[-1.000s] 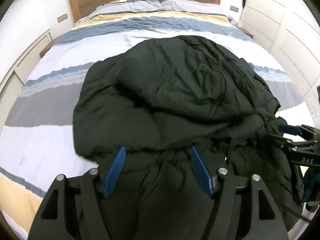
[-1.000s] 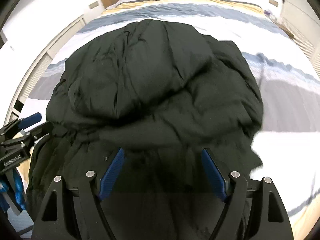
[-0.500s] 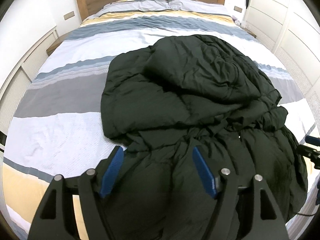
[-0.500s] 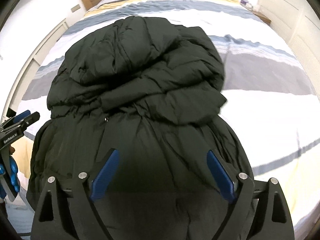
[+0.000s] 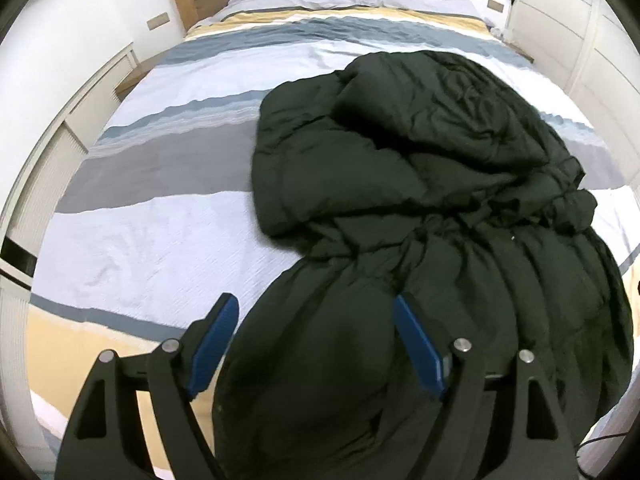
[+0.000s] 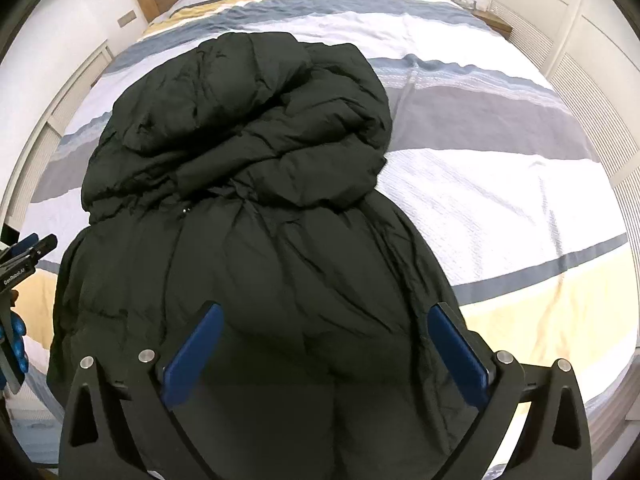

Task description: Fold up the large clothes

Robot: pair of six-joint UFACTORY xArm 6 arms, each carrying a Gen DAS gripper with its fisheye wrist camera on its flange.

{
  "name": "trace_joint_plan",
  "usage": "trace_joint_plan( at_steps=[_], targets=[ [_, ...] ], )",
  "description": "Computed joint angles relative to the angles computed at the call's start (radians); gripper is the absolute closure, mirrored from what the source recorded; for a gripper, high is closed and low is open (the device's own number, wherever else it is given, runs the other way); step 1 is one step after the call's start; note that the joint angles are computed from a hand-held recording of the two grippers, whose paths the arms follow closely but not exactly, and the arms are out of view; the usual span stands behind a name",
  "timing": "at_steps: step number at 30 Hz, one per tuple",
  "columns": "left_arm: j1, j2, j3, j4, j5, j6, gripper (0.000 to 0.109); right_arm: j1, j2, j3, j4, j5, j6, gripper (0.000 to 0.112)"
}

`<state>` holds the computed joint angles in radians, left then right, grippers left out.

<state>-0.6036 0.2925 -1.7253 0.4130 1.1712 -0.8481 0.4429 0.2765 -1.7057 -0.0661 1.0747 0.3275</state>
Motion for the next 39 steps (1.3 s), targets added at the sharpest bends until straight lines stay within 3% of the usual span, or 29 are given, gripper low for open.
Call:
trace_joint_plan(
  at_steps=[8, 30, 35, 39],
  targets=[
    [-0.044, -0.018, 0.002, 0.042, 0.099, -0.067, 0.029, -0.047, -0.059, 0.104, 0.045, -0.029, -0.077, 0.011],
    [-0.147, 0.002, -0.083, 0.062, 0.304, -0.179, 0.029, -0.192, -0.186, 0.278, 0.124, 0.018, -0.251, 0.011],
    [-0.148, -0.022, -0.05, 0.053, 0.316, -0.196, 0.029, -0.203, -0.198, 0.297, 0.169, 0.034, -0.296, 0.011],
    [-0.132, -0.093, 0.06, 0.011, 0.26, -0.234, 0.029, -0.207, -0.201, 0.319, 0.197, 0.043, -0.323, 0.011]
  ],
)
